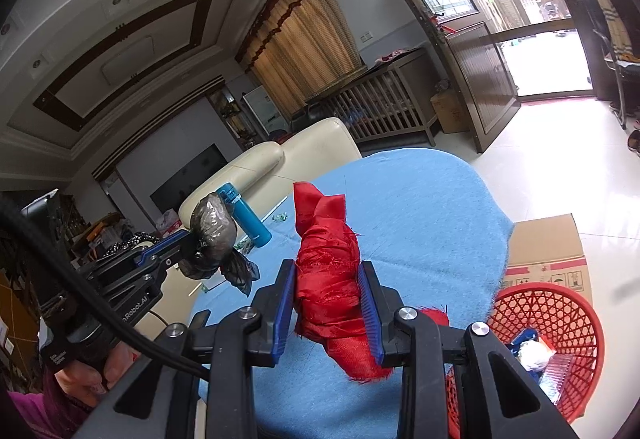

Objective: Collect trash

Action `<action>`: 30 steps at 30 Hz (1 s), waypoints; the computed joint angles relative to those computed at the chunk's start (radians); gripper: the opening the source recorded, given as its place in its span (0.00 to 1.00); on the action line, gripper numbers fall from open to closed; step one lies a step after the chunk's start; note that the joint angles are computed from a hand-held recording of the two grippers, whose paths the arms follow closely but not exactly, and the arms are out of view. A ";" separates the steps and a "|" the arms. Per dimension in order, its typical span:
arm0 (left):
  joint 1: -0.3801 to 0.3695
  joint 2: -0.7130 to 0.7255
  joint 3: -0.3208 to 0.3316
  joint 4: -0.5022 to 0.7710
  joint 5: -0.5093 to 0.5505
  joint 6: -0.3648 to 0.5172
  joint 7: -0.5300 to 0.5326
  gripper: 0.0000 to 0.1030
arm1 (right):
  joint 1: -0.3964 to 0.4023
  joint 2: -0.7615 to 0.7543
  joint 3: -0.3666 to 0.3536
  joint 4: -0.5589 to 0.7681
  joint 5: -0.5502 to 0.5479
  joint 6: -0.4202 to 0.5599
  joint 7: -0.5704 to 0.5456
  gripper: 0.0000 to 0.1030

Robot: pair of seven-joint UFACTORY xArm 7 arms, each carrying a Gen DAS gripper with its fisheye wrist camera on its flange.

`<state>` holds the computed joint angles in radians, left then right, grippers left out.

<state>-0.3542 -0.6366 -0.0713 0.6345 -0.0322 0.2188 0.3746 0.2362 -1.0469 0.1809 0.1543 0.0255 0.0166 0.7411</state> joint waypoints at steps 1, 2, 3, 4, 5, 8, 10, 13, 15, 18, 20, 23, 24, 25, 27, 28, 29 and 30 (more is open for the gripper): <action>-0.003 -0.002 -0.002 -0.001 0.000 0.002 0.000 0.07 | -0.002 -0.007 0.002 -0.002 -0.001 0.005 0.001 0.33; -0.004 -0.003 -0.004 -0.001 0.001 0.002 -0.001 0.07 | -0.003 -0.015 0.003 -0.004 -0.001 0.011 0.002 0.33; -0.005 -0.003 -0.005 0.000 0.002 0.002 -0.001 0.07 | -0.003 -0.021 0.002 -0.004 -0.001 0.017 0.003 0.33; -0.005 -0.005 -0.009 -0.001 0.002 0.003 -0.003 0.07 | -0.003 -0.028 0.000 -0.006 0.000 0.020 0.004 0.33; -0.008 -0.005 -0.010 -0.001 0.002 0.004 -0.003 0.07 | -0.007 -0.035 0.004 -0.005 0.000 0.027 0.008 0.33; -0.012 -0.004 -0.018 0.003 0.004 0.005 -0.008 0.07 | -0.010 -0.067 0.003 -0.012 -0.001 0.047 0.012 0.33; -0.017 -0.004 -0.022 0.005 0.005 0.004 -0.010 0.07 | -0.015 -0.091 0.004 -0.018 -0.002 0.062 0.017 0.33; -0.025 0.001 -0.029 0.010 0.008 0.003 -0.012 0.07 | -0.015 -0.121 0.003 -0.027 -0.001 0.080 0.025 0.33; -0.027 0.004 -0.035 0.007 0.013 0.000 -0.013 0.07 | -0.015 -0.135 -0.004 -0.035 -0.001 0.085 0.025 0.33; -0.023 0.025 -0.039 0.010 0.016 -0.001 -0.021 0.07 | -0.005 -0.136 -0.030 -0.047 0.006 0.083 0.020 0.33; -0.021 0.049 -0.036 0.019 0.014 0.010 -0.027 0.07 | -0.003 -0.132 -0.045 -0.056 0.009 0.080 0.014 0.33; -0.095 0.099 0.042 0.040 -0.049 0.058 0.028 0.07 | -0.006 -0.108 -0.060 -0.073 0.017 0.071 0.008 0.33; -0.121 0.119 0.072 0.049 -0.080 0.088 0.056 0.07 | -0.004 -0.097 -0.072 -0.082 0.024 0.066 0.007 0.33; -0.140 0.132 0.094 0.054 -0.112 0.115 0.088 0.07 | 0.006 -0.083 -0.096 -0.094 0.034 0.055 0.005 0.33; -0.192 0.156 0.153 0.069 -0.202 0.202 0.172 0.07 | 0.030 -0.061 -0.142 -0.114 0.056 0.032 -0.003 0.33; -0.196 0.165 0.161 0.075 -0.232 0.243 0.193 0.07 | 0.041 -0.054 -0.164 -0.124 0.065 0.024 -0.010 0.33; -0.199 0.171 0.166 0.076 -0.259 0.283 0.217 0.07 | 0.042 -0.043 -0.175 -0.125 0.071 0.021 -0.016 0.33; -0.198 0.172 0.163 0.070 -0.279 0.297 0.239 0.07 | 0.035 -0.035 -0.176 -0.126 0.075 0.025 -0.019 0.33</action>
<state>-0.5520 -0.4645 0.0917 0.7050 -0.3111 0.5155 0.6135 0.2715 -1.0819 0.0052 0.0278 0.1007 0.0418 0.7224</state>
